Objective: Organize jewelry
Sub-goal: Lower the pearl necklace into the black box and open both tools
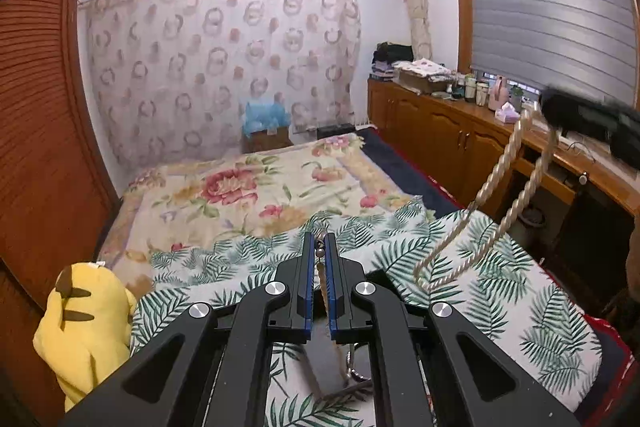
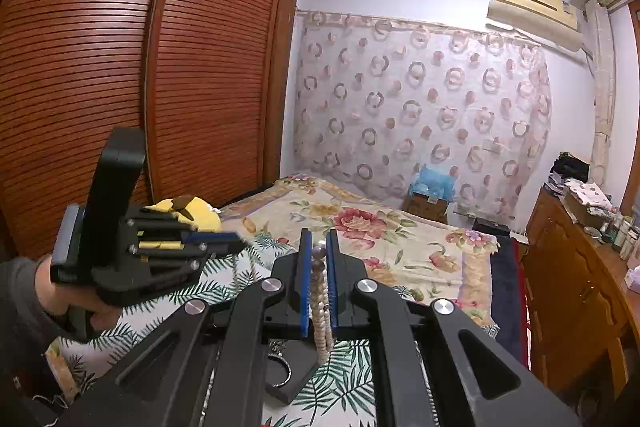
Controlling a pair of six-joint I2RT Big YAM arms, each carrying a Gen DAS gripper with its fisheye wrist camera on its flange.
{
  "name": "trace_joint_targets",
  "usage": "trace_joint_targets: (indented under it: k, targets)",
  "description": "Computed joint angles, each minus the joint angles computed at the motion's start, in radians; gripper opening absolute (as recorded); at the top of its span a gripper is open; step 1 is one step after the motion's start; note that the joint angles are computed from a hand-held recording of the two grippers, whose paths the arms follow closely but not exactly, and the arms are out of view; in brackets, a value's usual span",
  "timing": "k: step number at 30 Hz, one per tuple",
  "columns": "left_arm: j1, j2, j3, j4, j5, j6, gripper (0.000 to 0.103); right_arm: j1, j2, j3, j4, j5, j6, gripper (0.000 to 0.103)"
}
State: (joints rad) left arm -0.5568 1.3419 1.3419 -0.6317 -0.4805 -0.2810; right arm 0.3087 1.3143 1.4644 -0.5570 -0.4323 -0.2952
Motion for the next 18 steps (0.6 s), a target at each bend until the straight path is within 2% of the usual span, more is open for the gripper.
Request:
trace_joint_targets:
  k: [12,18]
  targets:
    - [0.042,0.027,-0.064,0.009,0.066,-0.042,0.004,0.031,0.078,0.056,0.006,0.037,0.014,0.008]
    - [0.046,0.033,-0.088,0.014,0.075,-0.054,0.004,0.049,0.127,0.079,0.011,0.064,0.006,0.008]
